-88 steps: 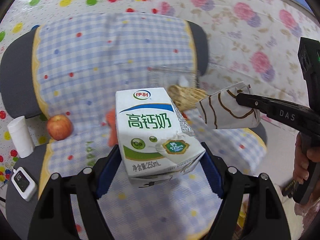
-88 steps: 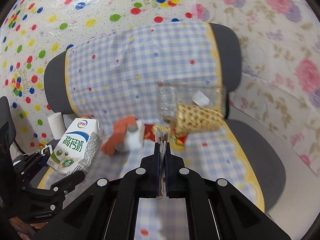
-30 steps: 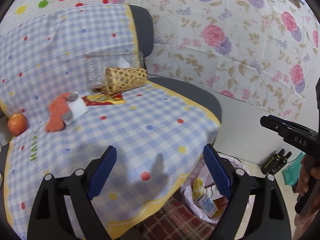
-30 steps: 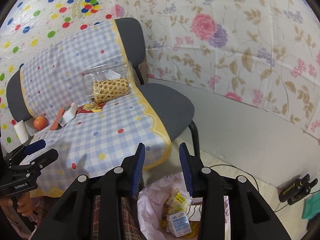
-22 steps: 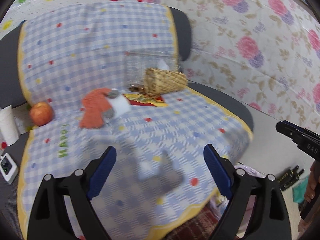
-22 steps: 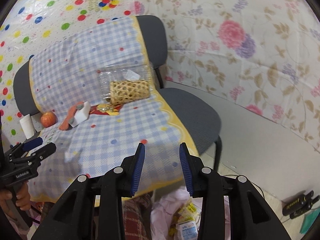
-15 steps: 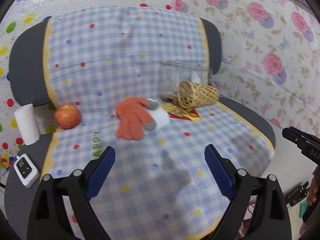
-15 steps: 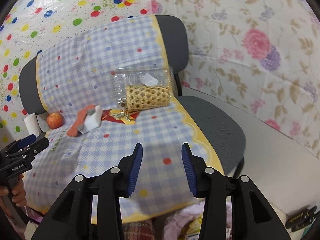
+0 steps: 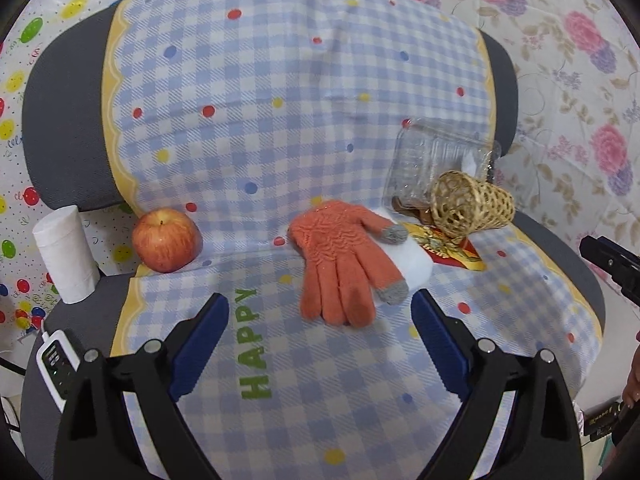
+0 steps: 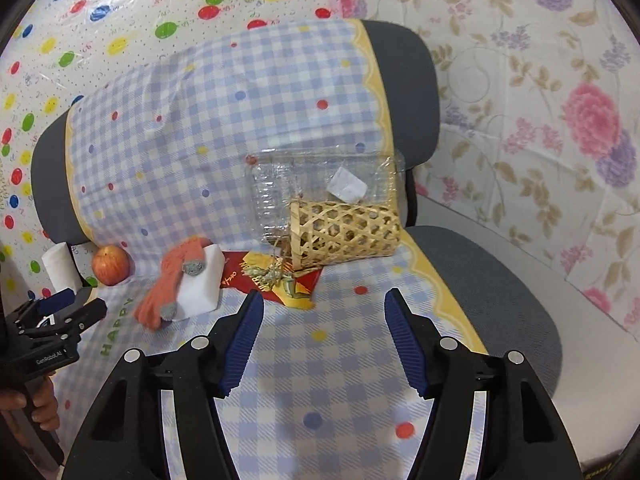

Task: Collect trash
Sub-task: 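Reach the left gripper to the orange glove and grasp it, then grasp the white foam block with the right gripper while the left lifts the glove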

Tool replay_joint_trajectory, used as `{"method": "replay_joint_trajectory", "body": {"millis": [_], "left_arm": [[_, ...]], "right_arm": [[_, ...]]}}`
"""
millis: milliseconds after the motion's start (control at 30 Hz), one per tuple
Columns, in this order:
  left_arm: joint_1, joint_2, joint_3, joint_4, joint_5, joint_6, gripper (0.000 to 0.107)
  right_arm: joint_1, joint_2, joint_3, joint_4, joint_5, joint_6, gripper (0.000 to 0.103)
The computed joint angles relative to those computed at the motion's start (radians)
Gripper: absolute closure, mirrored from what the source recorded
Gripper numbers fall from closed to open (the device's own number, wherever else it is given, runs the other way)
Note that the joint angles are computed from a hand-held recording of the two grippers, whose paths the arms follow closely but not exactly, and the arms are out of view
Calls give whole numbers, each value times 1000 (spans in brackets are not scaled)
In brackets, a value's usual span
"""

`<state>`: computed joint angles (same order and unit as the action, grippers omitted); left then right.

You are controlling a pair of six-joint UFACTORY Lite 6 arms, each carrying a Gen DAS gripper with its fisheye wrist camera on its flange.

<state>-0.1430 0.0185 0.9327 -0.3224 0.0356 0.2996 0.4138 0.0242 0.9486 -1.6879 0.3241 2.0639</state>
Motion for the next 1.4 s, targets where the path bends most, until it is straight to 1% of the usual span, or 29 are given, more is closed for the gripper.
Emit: {"method": "replay_joint_trajectory", "body": {"millis": [33, 67, 200, 300, 467, 500, 533, 567, 600, 633, 667, 700, 733, 767, 833, 900, 1000, 1067, 1133, 1200, 1300, 1400], "left_arm": [[0, 50, 38, 59, 3, -60, 17], [0, 100, 82, 76, 12, -78, 17], [6, 267, 240, -88, 69, 73, 17], [7, 375, 357, -107, 110, 71, 17], [21, 551, 561, -141, 208, 66, 19], [22, 564, 577, -155, 212, 81, 21], [26, 579, 596, -205, 226, 137, 28], [32, 588, 608, -286, 248, 222, 32], [41, 591, 613, -354, 267, 292, 42], [50, 590, 613, -435, 295, 374, 54], [51, 586, 609, -474, 305, 415, 59], [51, 573, 593, -507, 303, 458, 74], [51, 557, 576, -538, 299, 504, 97], [49, 533, 552, -547, 285, 527, 100], [48, 478, 503, -546, 241, 548, 100], [60, 422, 462, -585, 223, 603, 100], [100, 310, 380, -714, 234, 746, 101], [136, 212, 298, -830, 246, 878, 101], [168, 135, 230, -888, 263, 943, 101], [196, 86, 181, -900, 274, 957, 101], [265, 29, 104, -958, 308, 1039, 101], [303, 27, 55, -987, 281, 1096, 101]], "right_arm": [[-6, 30, 27, -3, -8, -1, 39], [-13, 58, 52, -9, -17, 0, 39], [-30, 137, 121, -23, -37, 11, 39], [-46, 179, 156, -18, -52, 3, 39], [-65, 229, 201, 28, -77, -52, 40], [-64, 237, 205, 37, -76, -63, 40], [-62, 245, 210, 43, -76, -71, 40], [-57, 255, 214, 59, -74, -90, 41], [-53, 263, 221, 75, -73, -106, 42], [-49, 268, 222, 78, -73, -107, 43], [-44, 270, 221, 78, -75, -105, 43], [-39, 271, 220, 78, -75, -105, 43], [-34, 269, 218, 77, -74, -107, 43], [-27, 266, 215, 79, -71, -111, 44], [-14, 261, 216, 91, -65, -129, 44], [-1, 251, 216, 92, -63, -135, 44], [18, 236, 218, 84, -70, -131, 43], [38, 239, 230, 85, -74, -135, 43], [63, 257, 260, 121, -80, -174, 43], [94, 287, 296, 144, -79, -202, 43], [120, 339, 351, 243, -111, -305, 43], [148, 426, 442, 443, -144, -511, 43]]}}
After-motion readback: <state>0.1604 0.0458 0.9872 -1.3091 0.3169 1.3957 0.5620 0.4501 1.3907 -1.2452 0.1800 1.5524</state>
